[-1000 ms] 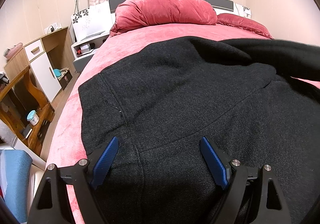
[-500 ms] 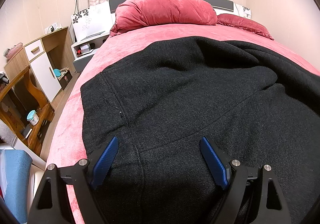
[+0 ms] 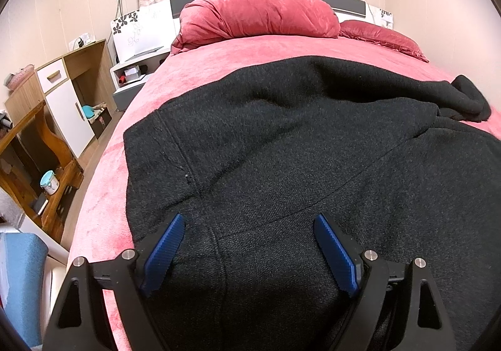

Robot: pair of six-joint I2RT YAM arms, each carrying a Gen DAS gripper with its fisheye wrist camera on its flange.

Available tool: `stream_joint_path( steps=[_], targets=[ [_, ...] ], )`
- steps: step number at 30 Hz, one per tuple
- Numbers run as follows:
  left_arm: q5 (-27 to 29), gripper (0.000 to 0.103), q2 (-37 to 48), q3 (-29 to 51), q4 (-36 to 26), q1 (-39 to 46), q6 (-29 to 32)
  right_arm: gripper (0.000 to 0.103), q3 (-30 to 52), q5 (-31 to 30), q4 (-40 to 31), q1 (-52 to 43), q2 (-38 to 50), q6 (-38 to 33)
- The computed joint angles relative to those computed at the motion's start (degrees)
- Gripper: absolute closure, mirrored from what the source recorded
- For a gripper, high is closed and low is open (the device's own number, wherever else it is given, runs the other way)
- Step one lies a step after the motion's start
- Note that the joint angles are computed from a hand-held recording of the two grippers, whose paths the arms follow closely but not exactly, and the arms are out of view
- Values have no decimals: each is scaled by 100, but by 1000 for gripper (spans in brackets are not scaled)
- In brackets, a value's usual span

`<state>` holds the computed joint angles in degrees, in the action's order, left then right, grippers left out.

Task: Fold large clothes

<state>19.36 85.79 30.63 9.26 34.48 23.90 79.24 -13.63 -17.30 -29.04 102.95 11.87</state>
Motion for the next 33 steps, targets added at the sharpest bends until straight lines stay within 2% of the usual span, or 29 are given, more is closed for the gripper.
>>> stream_joint_path(
  steps=[2,5,7,8,10,13,15,20,24,28,29,30,32,33],
  targets=[
    [-15,17,3,20,-13,-2,8,34,-1034,80,186,55,-378,-521],
    [-82,17,-21,35,-35,-28,21,34,-2878,-222,556,-163,-1284,-1280],
    [-121,17,-130,11,-105,-43,20,34,-3596,-435,629,-357,-1739,-1496],
    [-125,17,-217,30,-238,-36,37,34,-3975,-596,660,-484,-2022,-1527],
    [18,17,-521,231,-975,160,196,34,-4518,-979,599,-826,-2508,-1466],
    [645,17,-1090,158,-1433,980,436,34,-4927,-1465,292,-1458,-2781,-1398],
    [1013,10,-1288,226,-1887,1728,779,34,-5070,-1732,117,-1853,-2805,-1383],
    [1790,2,-860,692,-2971,3191,1462,34,-5540,-1918,259,-2270,-2816,-1154],
    [2138,1,-140,1304,-4164,3477,1648,33,-5782,-2412,403,-2454,-2931,-1186],
    [2140,2,-38,1243,-4604,3283,2243,33,-5852,-3286,497,-2119,-2565,-1047],
    [2000,8,-42,1187,-4619,3142,2331,32,-5907,-3336,638,-1964,-2457,-896],
    [1721,26,-71,1060,-4509,2900,2320,32,-6008,-3320,832,-1871,-2496,-752],
    [1353,33,-418,674,-4029,2649,2219,32,-6222,-3148,1331,-1639,-2692,-344],
    [1272,39,-736,465,-3838,2563,2239,32,-6236,-3089,1482,-1532,-2690,-135]
  ],
)
